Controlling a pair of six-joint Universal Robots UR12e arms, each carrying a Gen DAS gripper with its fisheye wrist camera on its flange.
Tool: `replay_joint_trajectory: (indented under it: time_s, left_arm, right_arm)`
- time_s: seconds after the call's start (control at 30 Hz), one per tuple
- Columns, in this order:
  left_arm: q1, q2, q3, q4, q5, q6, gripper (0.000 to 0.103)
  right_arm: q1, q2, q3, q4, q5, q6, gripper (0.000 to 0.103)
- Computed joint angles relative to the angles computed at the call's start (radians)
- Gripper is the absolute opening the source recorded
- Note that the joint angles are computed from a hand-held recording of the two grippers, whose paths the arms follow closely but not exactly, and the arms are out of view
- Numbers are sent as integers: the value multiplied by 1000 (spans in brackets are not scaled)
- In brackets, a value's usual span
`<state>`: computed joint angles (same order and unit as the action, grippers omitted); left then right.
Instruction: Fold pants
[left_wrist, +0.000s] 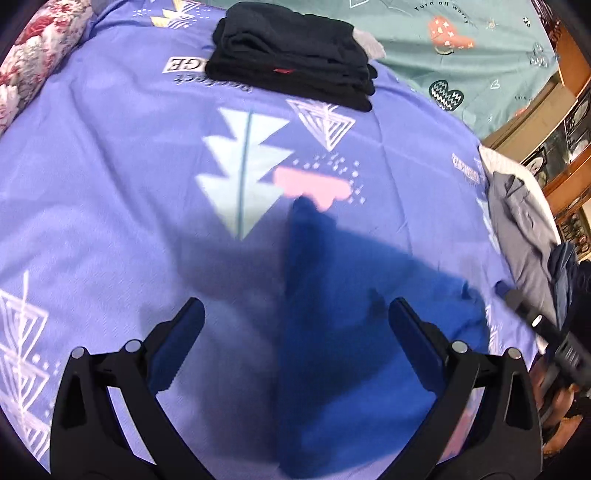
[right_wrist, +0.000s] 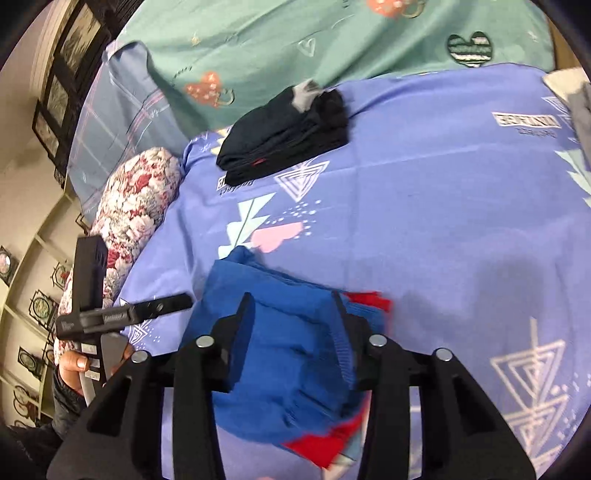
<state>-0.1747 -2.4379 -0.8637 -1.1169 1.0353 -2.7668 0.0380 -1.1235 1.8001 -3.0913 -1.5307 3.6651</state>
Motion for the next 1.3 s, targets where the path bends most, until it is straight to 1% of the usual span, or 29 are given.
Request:
replay_joint_trajectory:
  time_s: [0.07,0.1,0.13,0.17,0.2,0.23,0.27,0.3,0.33,0.4,0.43,0.5,0.57,0.6,0.63,0.67,0.7,0.77,0.83,0.9,0.93,1.0,1.07,1.13,1.17,1.2,1.23,1.3]
  left_arm:
    - [-15,-21,31,2,31,-14,101]
    - [-23,-31,43,13,69,-24,101]
    - [-32,-42,56,27,122,-43,101]
    - [-34,-51,64,32,142,-54,101]
    - [-34,-66,87,11,140,-64,101]
    - [-30,-79,109,-22,123,-71,101]
    - [-24,-101,151,-78,90,-87,101]
    - [-21,-120,186,-121,73,-105,101]
    - [-19,-125,194,-123,66,-114,101]
    - [-23,-121,187,-112,84,-102,101]
    - [-25,-118,182,-104,94,-95,101]
    - [-26,-107,164,-86,100,-94,101]
    - [-26,-105,160,-86,96,-102,101]
    - [-25,-104,159,-86,94,-105,101]
    - [-25,-102,152,-82,94,-107,101]
    - [-23,-98,144,-76,93,-106,101]
    - [-23,-94,135,-69,92,-106,101]
    - [-22,-89,124,-58,93,-102,101]
    - [-24,-84,116,-50,100,-94,101]
    - [-25,-80,108,-40,105,-91,101]
    - [-25,-79,108,-39,108,-91,101]
    - [-26,-77,106,-40,110,-94,101]
    - [-25,-74,100,-40,107,-91,101]
    - [-24,-65,86,-34,106,-85,101]
    - [-23,-60,79,-32,103,-83,101]
    - [-21,-54,68,-28,99,-79,101]
    - [-20,-43,48,-16,96,-67,101]
    - [-20,-20,5,15,121,-27,101]
  right_arm:
    - [6,23,-34,23,14,-11,41]
    - [7,31,-43,28,25,-15,41]
    - [6,39,-55,42,48,-25,41]
    - [4,46,-64,59,67,-39,41]
    - [5,51,-72,97,61,-51,41]
    - [8,55,-82,143,35,-60,40]
    - [7,60,-87,175,21,-74,37]
    - [-3,64,-79,172,36,-78,26]
    - [-7,63,-72,167,40,-69,17]
    - [-11,55,-60,159,47,-53,18]
    - [-8,50,-57,159,38,-55,20]
    - [4,42,-58,169,5,-62,22]
    - [17,31,-51,159,6,-85,25]
    - [20,26,-45,144,24,-108,25]
    - [22,23,-37,121,63,-139,25]
    - [21,22,-30,109,101,-156,26]
    - [22,21,-27,115,124,-159,26]
    - [24,23,-27,187,137,-156,26]
    - [20,30,-16,185,143,-151,23]
    - [15,27,-4,163,157,-135,23]
    - [16,23,-4,166,156,-130,25]
    - [20,19,-7,166,148,-131,26]
    - [28,10,-3,154,131,-151,28]
    - [31,-3,13,147,136,-160,32]
    - [34,-4,13,156,126,-166,33]
    - [39,-6,11,183,95,-176,33]
    - [39,0,3,201,87,-178,33]
    - [35,5,6,198,103,-168,33]
